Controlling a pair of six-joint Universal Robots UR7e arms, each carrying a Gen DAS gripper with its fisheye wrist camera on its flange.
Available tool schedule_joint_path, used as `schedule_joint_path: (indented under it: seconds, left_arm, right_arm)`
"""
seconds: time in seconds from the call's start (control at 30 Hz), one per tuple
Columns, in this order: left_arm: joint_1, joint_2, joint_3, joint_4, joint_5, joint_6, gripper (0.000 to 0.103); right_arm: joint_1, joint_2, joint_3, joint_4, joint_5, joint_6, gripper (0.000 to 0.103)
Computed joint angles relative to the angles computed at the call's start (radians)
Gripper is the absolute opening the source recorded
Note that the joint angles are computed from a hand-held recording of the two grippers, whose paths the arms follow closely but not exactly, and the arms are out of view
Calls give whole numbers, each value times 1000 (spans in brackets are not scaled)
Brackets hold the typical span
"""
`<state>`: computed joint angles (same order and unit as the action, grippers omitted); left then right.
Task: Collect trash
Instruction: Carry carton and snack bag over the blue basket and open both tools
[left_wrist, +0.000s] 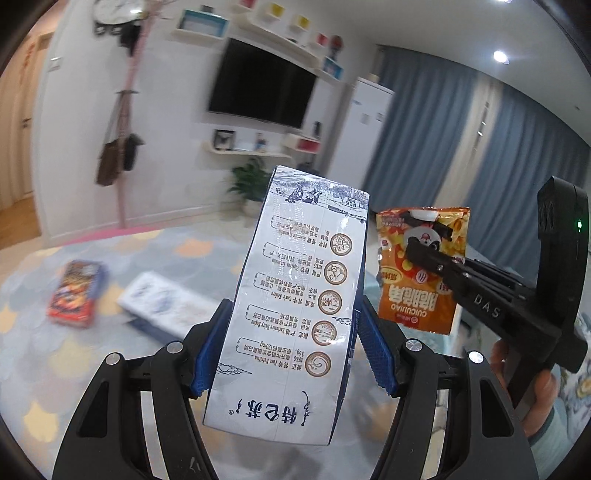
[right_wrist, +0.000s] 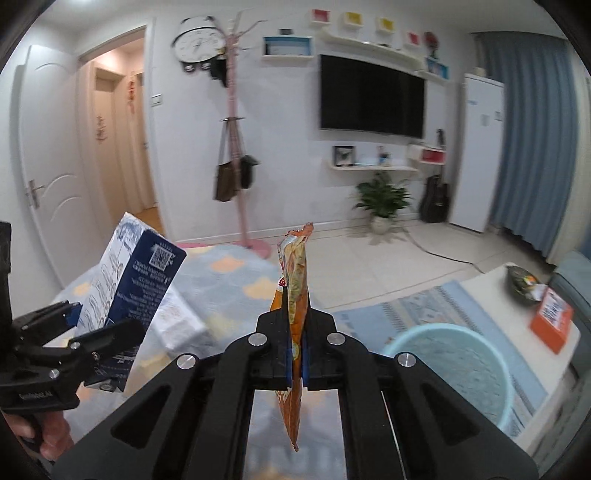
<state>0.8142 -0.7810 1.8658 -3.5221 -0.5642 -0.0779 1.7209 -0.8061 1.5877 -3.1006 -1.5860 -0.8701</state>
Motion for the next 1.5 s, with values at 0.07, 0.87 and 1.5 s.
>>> schedule_joint_path:
  seconds: [0.07, 0.87, 1.5]
  left_arm:
    - [7, 32, -58, 53, -35, 4, 64]
    - [116, 421, -781, 735, -208, 13, 64]
    - [88, 333, -622, 529, -228, -11, 79]
  right_arm:
    - [-20, -4, -27, 8, -10, 27, 2]
    - [-189, 215, -506, 336, -339, 313, 2]
    - [-193, 155, -455, 352, -284, 349, 55]
